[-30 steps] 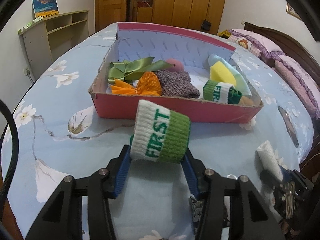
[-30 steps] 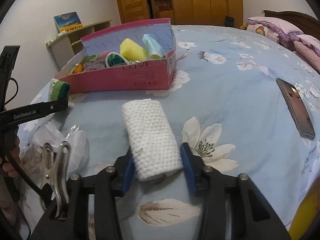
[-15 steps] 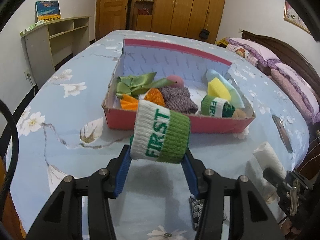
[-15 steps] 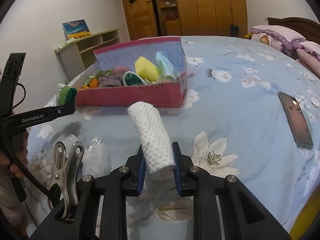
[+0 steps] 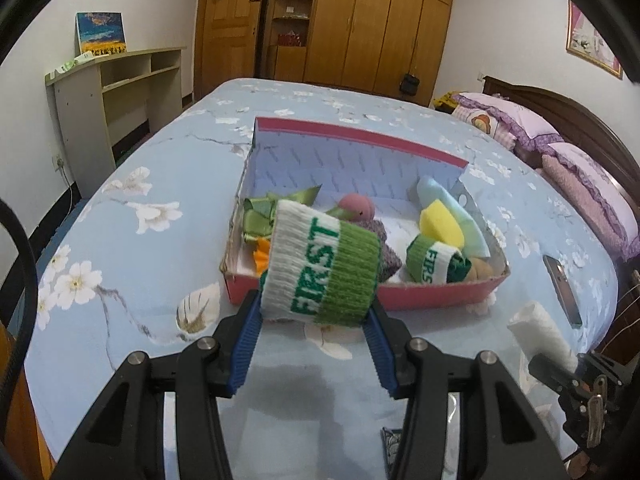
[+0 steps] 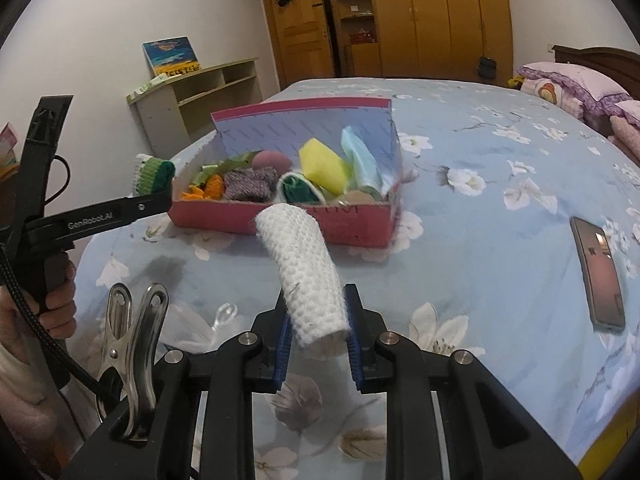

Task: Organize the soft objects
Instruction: 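Carry the FIRST sock with the left tool while the right tool carries the towel over the box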

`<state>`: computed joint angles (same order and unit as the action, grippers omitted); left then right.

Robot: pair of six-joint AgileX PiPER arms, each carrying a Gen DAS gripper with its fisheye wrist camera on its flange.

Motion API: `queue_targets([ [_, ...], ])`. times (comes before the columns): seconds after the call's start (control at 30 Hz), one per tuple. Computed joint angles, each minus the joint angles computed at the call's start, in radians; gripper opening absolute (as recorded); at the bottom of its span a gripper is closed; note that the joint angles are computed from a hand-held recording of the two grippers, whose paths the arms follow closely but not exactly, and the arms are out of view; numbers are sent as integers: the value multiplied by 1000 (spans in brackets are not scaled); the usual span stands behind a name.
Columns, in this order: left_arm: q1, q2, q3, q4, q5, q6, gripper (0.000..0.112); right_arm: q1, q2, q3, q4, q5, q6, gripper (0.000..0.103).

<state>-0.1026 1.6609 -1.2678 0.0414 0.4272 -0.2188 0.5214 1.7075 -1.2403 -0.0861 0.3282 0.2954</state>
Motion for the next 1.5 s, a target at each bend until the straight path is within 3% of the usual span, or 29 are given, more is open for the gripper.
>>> queue_targets([
  [0.57, 12, 178, -243, -33, 54, 48, 53, 18, 77, -191, -6, 102, -38, 24],
  [0.83, 12, 283, -376, 36, 85, -28, 53, 23, 170, -372, -6, 157, -65, 24],
  [1.33, 36, 378, -445, -22, 97, -1, 53, 27, 352, -660, 42, 261, -120, 24],
  [1.5, 37, 379, -430, -28, 84, 3, 54, 20, 464, -841, 67, 333, -127, 24],
])
